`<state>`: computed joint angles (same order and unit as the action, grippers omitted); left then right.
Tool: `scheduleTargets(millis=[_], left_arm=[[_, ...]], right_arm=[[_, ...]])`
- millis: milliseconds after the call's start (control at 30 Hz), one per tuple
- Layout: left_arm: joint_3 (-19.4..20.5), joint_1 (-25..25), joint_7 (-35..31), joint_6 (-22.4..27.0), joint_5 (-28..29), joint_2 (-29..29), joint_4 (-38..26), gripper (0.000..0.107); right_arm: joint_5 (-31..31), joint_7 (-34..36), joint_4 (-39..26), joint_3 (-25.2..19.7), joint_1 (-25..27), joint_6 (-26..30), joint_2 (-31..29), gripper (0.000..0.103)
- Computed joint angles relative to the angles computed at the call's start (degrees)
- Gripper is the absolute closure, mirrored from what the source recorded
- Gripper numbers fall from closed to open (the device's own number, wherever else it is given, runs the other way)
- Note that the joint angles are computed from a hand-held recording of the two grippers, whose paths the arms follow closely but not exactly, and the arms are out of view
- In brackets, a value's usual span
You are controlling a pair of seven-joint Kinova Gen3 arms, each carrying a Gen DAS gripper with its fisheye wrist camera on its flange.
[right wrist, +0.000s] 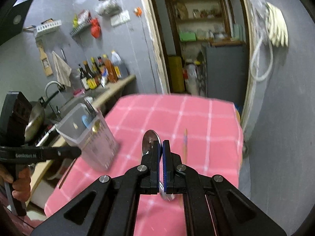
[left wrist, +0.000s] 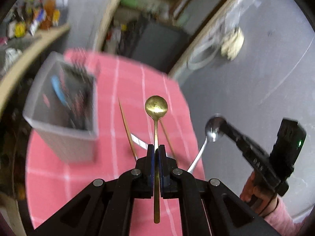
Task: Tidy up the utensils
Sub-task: 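Lift the gold spoon with the left tool while the right tool lifts its spoon, then lower the gold spoon into the white holder with the left tool while the right tool drops its spoon in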
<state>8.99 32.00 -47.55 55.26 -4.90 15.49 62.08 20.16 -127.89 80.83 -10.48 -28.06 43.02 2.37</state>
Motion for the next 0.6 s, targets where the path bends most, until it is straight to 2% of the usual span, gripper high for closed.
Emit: scheduleTargets(millis=[100, 200, 300, 367, 433, 600], left_arm=[[-2.3, 1.1, 4.0, -4.6, -6.0, -2.5, 2.3, 0.104], [-1.9, -0.5, 8.1, -8.9, -11.9, -4.1, 4.6, 0.104], [-5.0, 1.2, 12.1, -12.1, -18.2, -4.4, 5.6, 0.104], [-6.8, 1.9, 14.6, -15.5, -22.9, -5.0, 7.7, 0.104], [-6.0, 0.8, 17.8, -18.0, -26.7, -6.1, 10.6, 0.104], [-6.6, -1.5, 25.9, -26.1, -31.0, -7.1, 16.5, 0.104]], right_arm=[[5.1, -2.4, -4.2, -0.5, -2.2, -0.1, 1.8, 0.1], [9.4, -4.3, -9.0, 0.2, -4.9, -0.6, 4.2, 0.1], [14.6, -5.8, -14.7, 1.6, -8.9, 0.1, 7.4, 0.1], [18.0, -6.5, -18.6, 2.9, -12.2, 1.5, 9.6, 0.1], [20.5, -6.1, -22.7, 4.4, -15.3, 3.2, 12.1, 0.1], [23.6, -1.0, -33.4, 8.2, -22.1, 9.7, 18.8, 0.1]])
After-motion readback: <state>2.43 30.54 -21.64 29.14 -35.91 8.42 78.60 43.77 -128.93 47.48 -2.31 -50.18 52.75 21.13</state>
